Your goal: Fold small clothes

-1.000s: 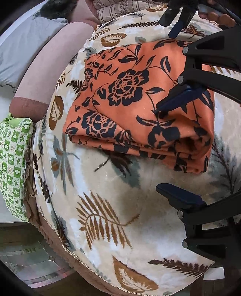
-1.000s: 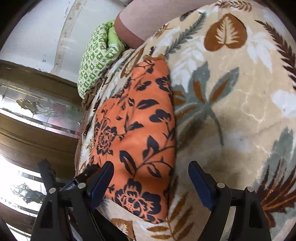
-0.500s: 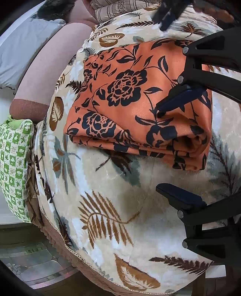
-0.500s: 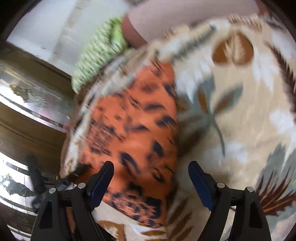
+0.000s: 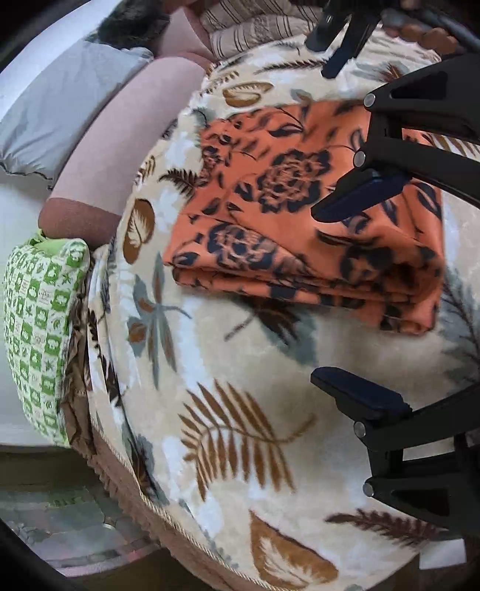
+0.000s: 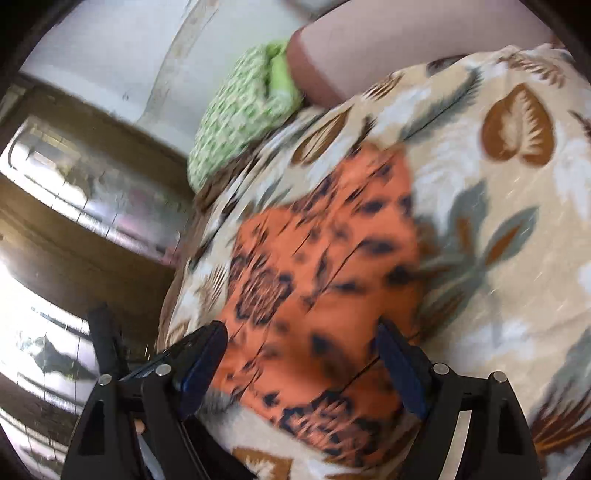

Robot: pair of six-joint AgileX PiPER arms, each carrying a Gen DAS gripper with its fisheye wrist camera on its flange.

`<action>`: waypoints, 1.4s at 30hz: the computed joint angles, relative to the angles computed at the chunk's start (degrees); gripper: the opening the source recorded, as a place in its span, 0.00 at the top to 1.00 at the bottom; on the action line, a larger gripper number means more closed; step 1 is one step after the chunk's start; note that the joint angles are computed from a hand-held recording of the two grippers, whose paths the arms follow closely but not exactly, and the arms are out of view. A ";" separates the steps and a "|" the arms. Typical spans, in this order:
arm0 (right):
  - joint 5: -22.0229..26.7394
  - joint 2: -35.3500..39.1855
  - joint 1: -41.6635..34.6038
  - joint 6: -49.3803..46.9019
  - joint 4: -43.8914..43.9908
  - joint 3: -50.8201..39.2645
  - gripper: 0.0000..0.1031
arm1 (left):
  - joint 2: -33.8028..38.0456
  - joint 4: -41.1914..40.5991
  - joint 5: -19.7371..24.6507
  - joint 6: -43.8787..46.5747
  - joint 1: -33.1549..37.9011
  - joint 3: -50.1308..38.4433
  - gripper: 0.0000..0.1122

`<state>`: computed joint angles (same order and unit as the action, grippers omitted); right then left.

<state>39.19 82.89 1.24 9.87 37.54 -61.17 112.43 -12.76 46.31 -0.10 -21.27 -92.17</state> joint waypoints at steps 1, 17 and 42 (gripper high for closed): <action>0.68 1.16 -2.42 -2.07 2.45 0.49 0.18 | 0.89 -1.15 0.69 1.18 0.18 -1.24 0.28; 3.93 17.09 -2.03 -12.09 10.23 -4.39 0.48 | 17.80 -15.67 16.35 12.25 3.20 -19.91 0.74; 12.92 5.09 -24.11 -12.87 -10.82 0.11 0.28 | 20.74 -6.40 7.80 0.16 -14.73 -24.83 0.47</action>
<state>52.12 87.98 -22.87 -3.00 26.72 -61.06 133.17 -19.16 54.12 0.07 -36.00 -117.00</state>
